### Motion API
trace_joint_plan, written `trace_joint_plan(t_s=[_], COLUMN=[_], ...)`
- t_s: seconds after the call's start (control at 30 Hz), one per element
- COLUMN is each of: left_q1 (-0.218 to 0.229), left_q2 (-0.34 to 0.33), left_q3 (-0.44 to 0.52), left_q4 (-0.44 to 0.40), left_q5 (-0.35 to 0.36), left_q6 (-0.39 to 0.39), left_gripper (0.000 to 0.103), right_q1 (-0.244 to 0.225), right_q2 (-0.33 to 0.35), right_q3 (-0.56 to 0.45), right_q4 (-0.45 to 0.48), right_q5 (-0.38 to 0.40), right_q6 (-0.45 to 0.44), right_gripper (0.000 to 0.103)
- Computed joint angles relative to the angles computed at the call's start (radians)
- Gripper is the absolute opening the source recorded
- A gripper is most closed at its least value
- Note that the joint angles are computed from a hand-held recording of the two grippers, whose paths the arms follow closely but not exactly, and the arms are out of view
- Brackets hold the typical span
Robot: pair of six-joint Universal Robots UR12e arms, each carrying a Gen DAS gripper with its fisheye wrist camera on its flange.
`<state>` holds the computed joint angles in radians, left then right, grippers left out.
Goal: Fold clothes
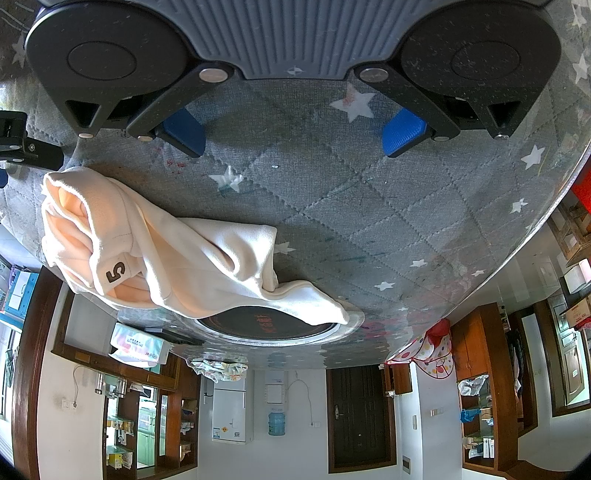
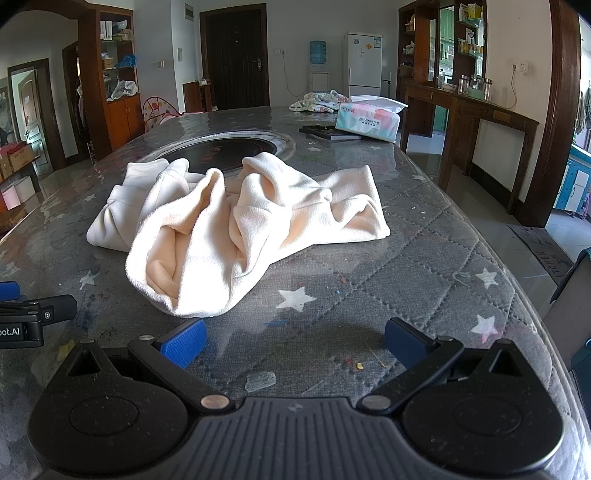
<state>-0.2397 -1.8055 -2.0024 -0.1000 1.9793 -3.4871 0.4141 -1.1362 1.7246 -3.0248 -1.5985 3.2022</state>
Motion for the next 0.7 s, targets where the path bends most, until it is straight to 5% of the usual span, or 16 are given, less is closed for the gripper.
trace_joint_plan(t_s=[0.7], left_q1=[-0.024], left_q2=[0.034], left_q3=[-0.017], left_q4=[-0.059], left_q5=[0.003], left_q6=[-0.031], left_gripper=[0.103], right_q1=[0.011], right_q2=[-0.032], right_q3=[0.036], right_q4=[0.007], right_q5=[-0.004], right_q6=[0.021], right_gripper=[0.103])
